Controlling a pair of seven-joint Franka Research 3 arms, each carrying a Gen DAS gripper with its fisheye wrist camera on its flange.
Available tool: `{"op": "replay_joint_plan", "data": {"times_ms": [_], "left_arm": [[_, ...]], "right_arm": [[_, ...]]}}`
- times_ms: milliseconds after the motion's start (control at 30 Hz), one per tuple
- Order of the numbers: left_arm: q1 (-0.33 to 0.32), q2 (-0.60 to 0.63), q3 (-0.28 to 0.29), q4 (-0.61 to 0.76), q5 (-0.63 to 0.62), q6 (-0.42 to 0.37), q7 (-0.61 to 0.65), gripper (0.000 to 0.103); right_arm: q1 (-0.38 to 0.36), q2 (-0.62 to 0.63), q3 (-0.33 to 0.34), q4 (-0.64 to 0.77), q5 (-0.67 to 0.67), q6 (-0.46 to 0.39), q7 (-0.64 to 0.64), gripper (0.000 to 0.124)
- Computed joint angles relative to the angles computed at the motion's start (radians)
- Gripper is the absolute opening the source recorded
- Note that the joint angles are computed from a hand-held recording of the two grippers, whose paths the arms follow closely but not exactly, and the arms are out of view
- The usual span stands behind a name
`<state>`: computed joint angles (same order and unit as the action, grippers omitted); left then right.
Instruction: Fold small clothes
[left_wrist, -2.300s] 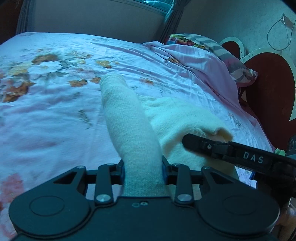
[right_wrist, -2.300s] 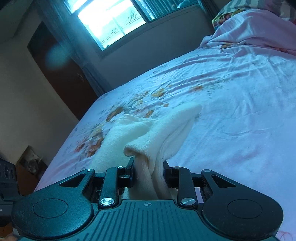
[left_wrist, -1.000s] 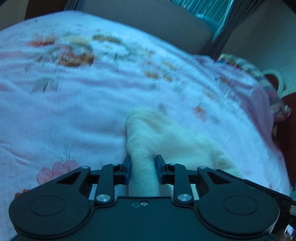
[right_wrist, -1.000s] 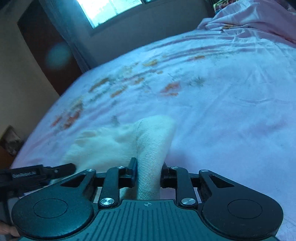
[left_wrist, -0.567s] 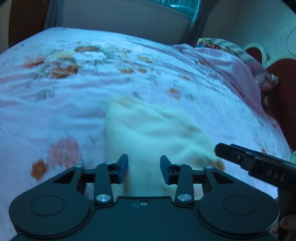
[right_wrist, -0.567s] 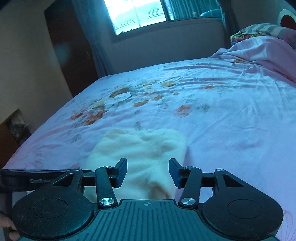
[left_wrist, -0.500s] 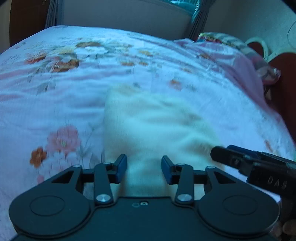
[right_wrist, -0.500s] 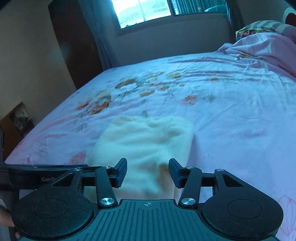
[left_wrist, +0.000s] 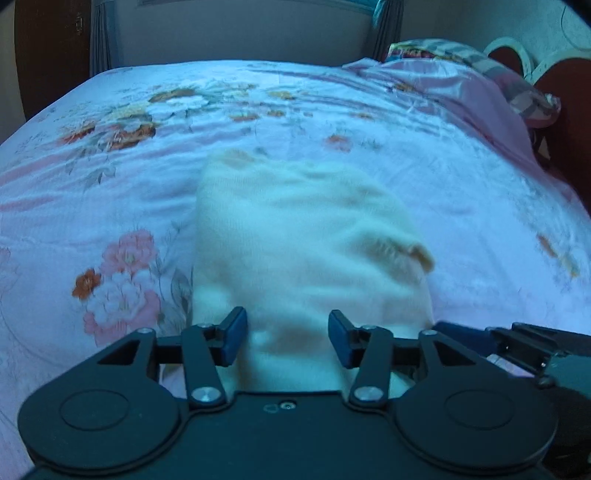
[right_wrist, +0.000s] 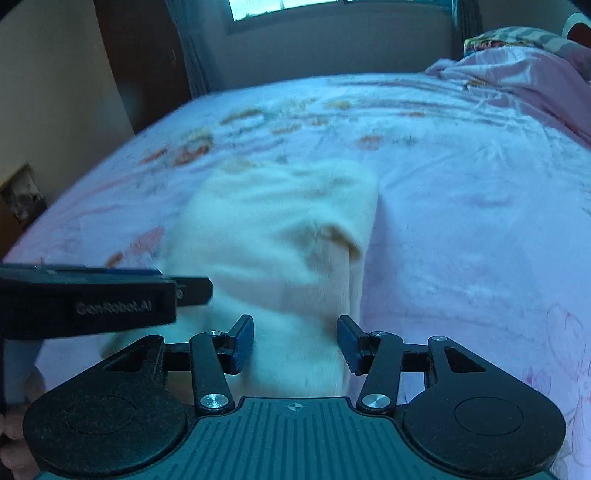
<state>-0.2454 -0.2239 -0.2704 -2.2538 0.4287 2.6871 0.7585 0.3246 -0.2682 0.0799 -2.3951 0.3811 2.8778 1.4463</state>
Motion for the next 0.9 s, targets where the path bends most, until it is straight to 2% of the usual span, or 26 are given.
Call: {"op": "replay_joint_plan", "data": {"times_ms": [133, 233, 300, 367, 400, 467, 533, 567, 600, 667, 800, 900], "left_arm": [[0.005, -0.004, -0.017, -0.008, 0.051, -0.013, -0.026, 0.050], [-0.018, -0.015, 0.007, -0.015, -0.019, -0.003, 0.007, 0.065], [-0.023, -0.030, 0.007, -0.031, -0.036, 0.015, 0.014, 0.082], [-0.022, -0.041, -0.001, -0.038, -0.042, 0.010, -0.002, 0.096], [-0.021, -0.048, -0.005, -0.045, -0.046, 0.013, -0.018, 0.100], [-0.020, -0.066, -0.012, -0.059, -0.049, 0.009, -0.045, 0.101], [-0.024, -0.092, -0.016, -0.057, -0.066, -0.042, -0.068, 0.101], [-0.024, -0.103, -0.022, -0.048, -0.071, -0.086, -0.084, 0.101], [-0.022, -0.114, -0.031, -0.034, -0.068, -0.141, -0.100, 0.101], [-0.013, -0.135, -0.054, -0.007, -0.022, -0.235, -0.121, 0.101], [-0.007, -0.203, -0.124, 0.012, 0.134, -0.360, -0.164, 0.102], [-0.061, -0.202, -0.117, 0.074, 0.092, -0.481, -0.092, 0.101]], "right_arm": [[-0.001, -0.006, -0.002, -0.020, 0.017, 0.000, 0.018, 0.051], [-0.004, -0.049, -0.003, -0.045, 0.016, 0.001, 0.030, 0.051], [-0.022, -0.069, 0.010, -0.058, -0.005, -0.004, 0.056, 0.051], [-0.022, -0.086, 0.005, -0.068, -0.007, -0.016, 0.069, 0.051], [-0.015, -0.096, -0.005, -0.072, 0.004, -0.028, 0.066, 0.051], [-0.018, -0.126, -0.010, -0.081, 0.010, -0.058, 0.077, 0.051], [-0.008, -0.156, -0.029, -0.089, 0.029, -0.078, 0.063, 0.052], [-0.011, -0.176, -0.031, -0.096, 0.031, -0.087, 0.060, 0.062], [-0.020, -0.199, -0.027, -0.106, 0.027, -0.095, 0.067, 0.078], [0.005, -0.247, -0.056, -0.132, 0.061, -0.091, 0.032, 0.089], [0.025, -0.345, -0.087, -0.165, 0.107, -0.124, -0.016, 0.092], [0.049, -0.412, -0.127, -0.170, 0.170, -0.184, -0.044, 0.103]]}}
